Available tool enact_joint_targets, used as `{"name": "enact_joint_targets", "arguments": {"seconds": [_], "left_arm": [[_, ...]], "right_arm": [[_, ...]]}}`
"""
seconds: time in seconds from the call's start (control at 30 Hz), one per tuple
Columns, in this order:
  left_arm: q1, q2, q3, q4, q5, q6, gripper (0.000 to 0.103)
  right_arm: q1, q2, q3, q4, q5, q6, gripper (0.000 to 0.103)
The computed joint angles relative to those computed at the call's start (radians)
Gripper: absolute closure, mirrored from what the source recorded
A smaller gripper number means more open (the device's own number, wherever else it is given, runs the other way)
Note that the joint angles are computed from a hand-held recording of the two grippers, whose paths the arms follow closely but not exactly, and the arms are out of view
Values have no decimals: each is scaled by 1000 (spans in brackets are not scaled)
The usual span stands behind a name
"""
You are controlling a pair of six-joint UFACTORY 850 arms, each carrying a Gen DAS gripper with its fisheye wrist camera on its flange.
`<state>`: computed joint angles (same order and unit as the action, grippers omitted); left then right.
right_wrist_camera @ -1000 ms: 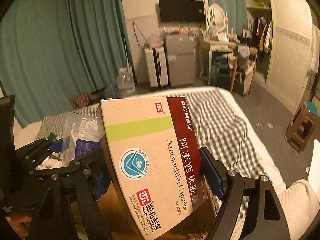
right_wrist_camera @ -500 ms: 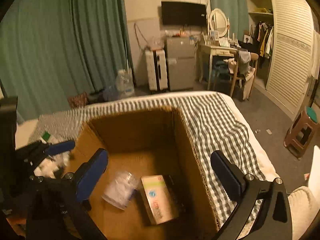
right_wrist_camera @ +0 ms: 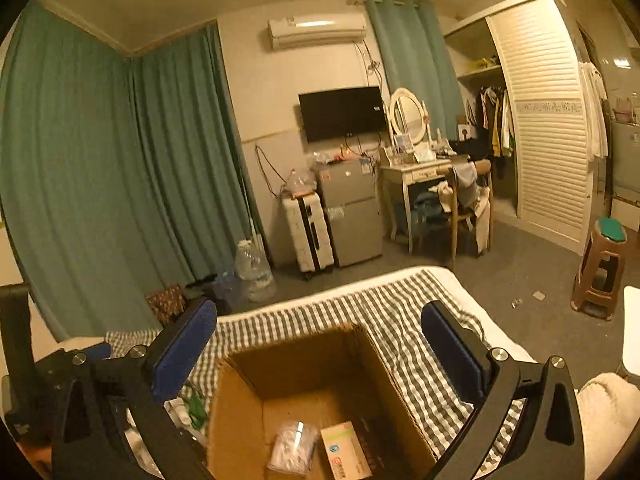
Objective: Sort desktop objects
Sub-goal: 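Open the left tool to drop the tub while the right tool releases the Amoxicillin box, then move both tools back over the remaining clutter on the bed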
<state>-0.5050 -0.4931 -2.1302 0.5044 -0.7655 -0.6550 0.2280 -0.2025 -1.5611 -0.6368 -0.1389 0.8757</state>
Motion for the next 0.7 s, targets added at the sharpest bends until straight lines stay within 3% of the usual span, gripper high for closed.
{"name": "enact_joint_targets", "arguments": {"seconds": [0.07, 0.3, 0.47, 0.57, 0.7], "left_arm": [[10, 36, 36, 29, 1, -27, 0], [70, 158, 156, 118, -4, -122, 0], [103, 272, 289, 325, -1, -369, 0], [144, 324, 345, 320, 39, -378, 0], [186, 347, 373, 312, 26, -352, 0]], "right_arm": [[23, -7, -32, -92, -34, 79, 0], [105, -33, -120, -102, -54, 42, 0], [196, -78, -202, -115, -105, -6, 0], [231, -89, -209, -119, -91, -8, 0], [273, -107, -222, -212, -109, 50, 0]]}}
